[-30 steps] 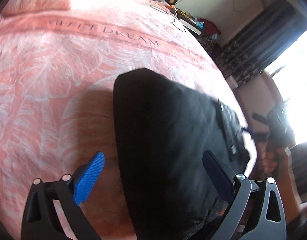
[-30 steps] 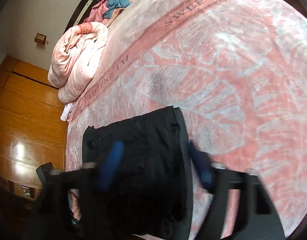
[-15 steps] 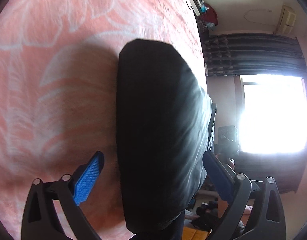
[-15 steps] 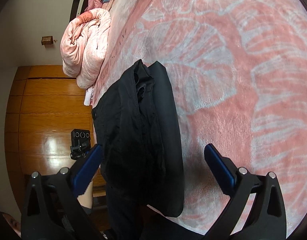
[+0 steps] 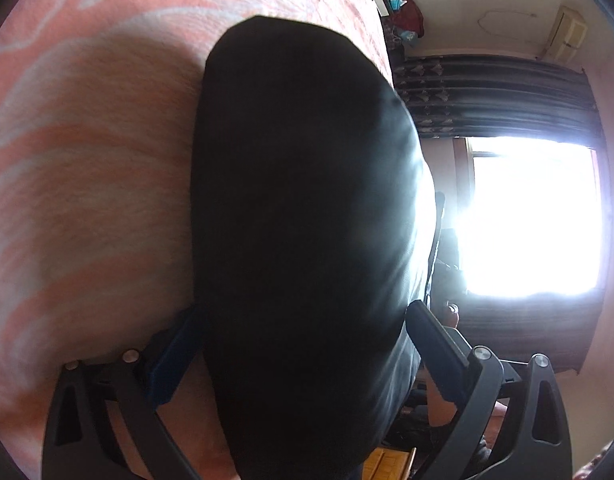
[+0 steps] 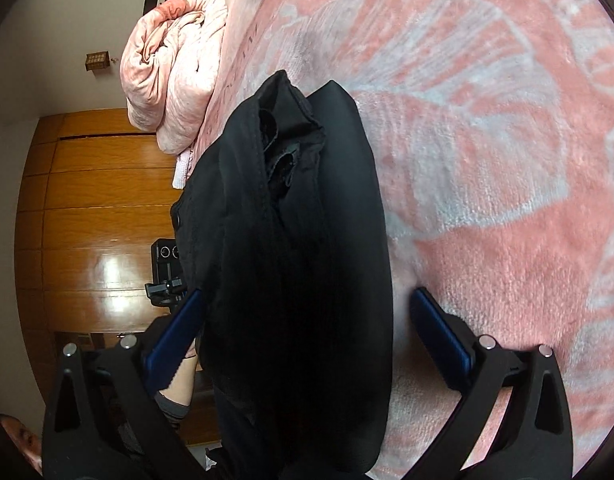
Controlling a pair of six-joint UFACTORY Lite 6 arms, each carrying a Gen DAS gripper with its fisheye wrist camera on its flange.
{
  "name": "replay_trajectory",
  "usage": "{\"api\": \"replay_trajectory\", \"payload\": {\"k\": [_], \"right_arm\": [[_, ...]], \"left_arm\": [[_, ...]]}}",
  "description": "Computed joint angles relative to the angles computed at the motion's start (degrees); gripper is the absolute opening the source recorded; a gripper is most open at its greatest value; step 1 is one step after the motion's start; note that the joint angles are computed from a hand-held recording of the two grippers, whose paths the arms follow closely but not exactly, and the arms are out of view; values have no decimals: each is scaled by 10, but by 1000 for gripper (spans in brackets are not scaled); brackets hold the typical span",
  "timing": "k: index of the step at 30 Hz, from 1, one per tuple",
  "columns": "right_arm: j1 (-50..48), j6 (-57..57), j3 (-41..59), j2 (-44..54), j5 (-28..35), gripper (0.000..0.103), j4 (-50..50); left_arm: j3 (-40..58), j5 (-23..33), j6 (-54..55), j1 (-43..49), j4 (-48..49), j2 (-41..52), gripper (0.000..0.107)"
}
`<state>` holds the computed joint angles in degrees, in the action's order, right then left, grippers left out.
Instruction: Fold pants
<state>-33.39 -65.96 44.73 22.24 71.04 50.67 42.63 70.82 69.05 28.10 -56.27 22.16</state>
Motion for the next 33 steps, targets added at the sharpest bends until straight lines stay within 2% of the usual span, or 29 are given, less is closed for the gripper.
{"api": "replay_trajectory", "payload": {"k": [8, 10, 11, 12, 14, 17, 22, 27, 30, 33], "right_arm": [[52, -34, -23, -7, 7, 101, 44], [60, -38, -35, -24, 0, 99, 45], [59, -39, -40, -32, -1, 91, 45], [57, -39, -45, -41, -2, 83, 44], [51, -44, -57, -62, 3, 66, 42], [55, -31, -69, -113, 16, 57, 38], [103, 17, -44, -167, 35, 51, 60], [225, 89, 57, -136, 2, 51, 115], [299, 129, 153, -66, -30, 50, 142], [368, 172, 272, 33, -64, 50, 157]], "left_arm": [[-31, -6, 22, -33, -29, -15, 99], [-46, -23, 21, -45, -42, -35, 91], [-54, -32, 18, -54, -46, -47, 80], [-60, -36, 18, -56, -49, -54, 75], [-69, -31, 23, -49, -53, -70, 58], [-78, -24, 14, -55, -56, -106, 44], [-74, -11, -27, -54, -48, -175, 39], [18, 19, -65, -7, -18, -153, 39], [116, 42, -86, 29, 8, -91, 39], [262, 59, -124, 53, 31, 17, 39]]}}
